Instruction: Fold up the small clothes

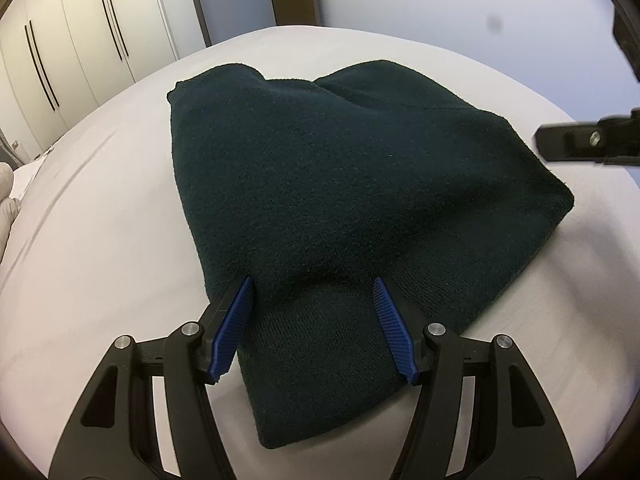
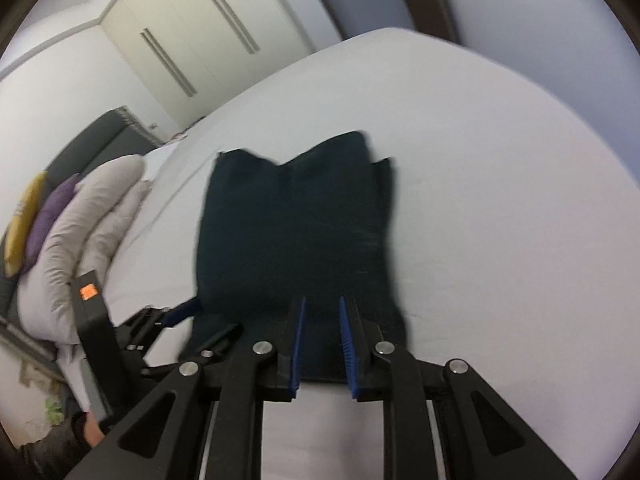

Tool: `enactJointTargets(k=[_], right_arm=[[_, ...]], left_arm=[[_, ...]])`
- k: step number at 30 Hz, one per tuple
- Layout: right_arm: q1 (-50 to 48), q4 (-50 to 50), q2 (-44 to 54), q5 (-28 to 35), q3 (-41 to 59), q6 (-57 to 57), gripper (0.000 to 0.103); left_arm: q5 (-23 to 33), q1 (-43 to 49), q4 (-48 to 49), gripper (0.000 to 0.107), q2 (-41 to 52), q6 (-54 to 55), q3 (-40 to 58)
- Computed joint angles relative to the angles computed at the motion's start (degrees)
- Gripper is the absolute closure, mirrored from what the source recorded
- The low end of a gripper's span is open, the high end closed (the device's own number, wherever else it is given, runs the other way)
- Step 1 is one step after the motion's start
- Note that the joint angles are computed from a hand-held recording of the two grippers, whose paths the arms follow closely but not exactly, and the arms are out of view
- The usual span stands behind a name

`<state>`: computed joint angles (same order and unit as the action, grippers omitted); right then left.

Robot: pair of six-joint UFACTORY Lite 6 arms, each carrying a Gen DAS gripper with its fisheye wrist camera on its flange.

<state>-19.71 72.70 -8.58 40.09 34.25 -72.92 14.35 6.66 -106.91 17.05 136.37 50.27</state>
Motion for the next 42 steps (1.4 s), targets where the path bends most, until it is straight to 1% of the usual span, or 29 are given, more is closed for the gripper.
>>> enactJointTargets(k=[1,2,3,4,6,7,8,10,11,12,13,14,15,16,19,20,21,23,25,26,27,29,32,35,37,38,39,41,42], right_arm=[[0.9,0.8,1.9,-0.1,0.3,-0.9,0.083],[2.7,1.3,4.2,-2.6,0.4,-2.0,0.083],[3.7,2.2,6.0,-5.1,0.2,-3.3,0.086],[3.0,4.4,8.8,-5.3,-0.3,-6.9,0.086],[-1.2,9.5,10.4,-1.1,-2.6,-15.1,0.093],[-2.4,9.3,10.2,-0.1,-3.1,-15.8,0.093],[-4.7,7.2,8.8,1.8,-3.9,-15.2,0.093],[-7.6,3.7,5.9,3.7,-4.8,-13.7,0.088],[-10.2,1.3,4.7,6.2,-4.7,-13.1,0.082],[-11.7,0.2,4.4,7.9,-4.2,-12.8,0.065],[-14.0,-1.3,3.4,9.8,-3.5,-12.0,0.053],[-15.1,-1.9,2.6,10.4,-2.7,-11.1,0.038],[-15.4,-1.2,2.9,10.6,-1.7,-10.8,0.038],[-15.9,-0.8,4.4,12.2,0.4,-10.4,0.038],[-13.7,0.2,8.5,13.2,6.4,-6.4,0.038],[-11.6,0.9,11.7,13.4,9.9,-5.2,0.038],[-10.0,1.5,13.9,13.0,12.1,-4.4,0.038],[-6.3,1.9,18.1,9.8,16.7,-1.7,0.038],[-4.1,1.0,25.4,10.3,23.2,1.9,0.038],[-2.8,0.7,28.9,8.9,26.1,4.8,0.038],[-1.9,0.0,31.0,7.7,28.1,6.7,0.038],[0.0,-0.6,35.7,7.1,32.1,8.5,0.038],[2.3,-2.9,40.1,5.8,36.1,12.6,0.038],[3.2,-1.1,43.7,6.8,39.0,12.9,0.04],[3.4,-0.4,45.9,7.2,41.1,13.9,0.048],[3.5,-0.8,47.1,7.3,42.3,14.7,0.055],[3.9,-1.0,48.0,7.2,43.4,15.2,0.058],[4.5,-1.0,49.0,6.7,44.3,15.4,0.062],[4.8,-1.0,48.8,6.1,44.1,15.2,0.064]], left_arm=[[0.0,-0.5,1.8,0.046,0.4,-2.6,1.3],[-0.1,0.2,6.0,0.046,-1.2,-6.2,0.3],[0.1,0.3,7.8,0.046,-1.1,-8.0,0.6],[0.3,0.5,8.3,0.046,-1.3,-8.4,0.4],[1.4,1.4,10.8,0.046,-1.6,-10.5,0.4],[3.3,3.0,14.4,0.046,-3.0,-13.6,-0.7],[5.1,4.4,18.8,0.046,-3.3,-17.8,-0.3],[9.6,8.5,26.4,0.046,-4.3,-26.1,1.1],[11.9,10.8,27.7,0.046,-4.5,-28.2,2.0],[14.6,13.2,29.4,0.046,-4.0,-30.7,3.7],[18.1,16.0,31.9,0.044,-2.4,-34.9,7.0],[20.2,17.7,33.9,0.038,-0.5,-38.9,10.4],[21.7,18.9,35.9,0.036,1.4,-43.0,13.7],[23.2,19.8,37.6,0.034,3.9,-46.9,17.5],[28.9,20.9,43.9,0.034,13.9,-59.8,31.3],[31.1,20.9,45.7,0.034,17.4,-63.7,35.8],[32.6,20.3,48.8,0.034,21.5,-69.3,41.2],[35.3,18.8,53.7,0.034,27.5,-77.4,49.5],[37.6,17.7,55.5,0.034,31.8,-80.5,54.5],[37.9,16.9,56.4,0.034,33.4,-81.8,56.3],[38.2,16.5,56.5,0.033,34.6,-82.6,57.7],[39.2,16.0,56.6,0.026,37.4,-84.4,60.8],[43.6,15.9,57.3,0.025,44.1,-89.2,69.8],[45.3,14.8,59.6,0.027,47.3,-91.3,75.2],[45.8,14.0,61.6,0.027,48.6,-93.1,77.8],[45.4,13.6,62.2,0.029,48.5,-93.4,77.8],[44.6,13.1,63.0,0.03,48.1,-93.8,77.3],[41.3,11.4,64.6,0.036,46.1,-93.7,74.4],[39.7,10.9,64.3,0.038,44.2,-92.6,71.3]])
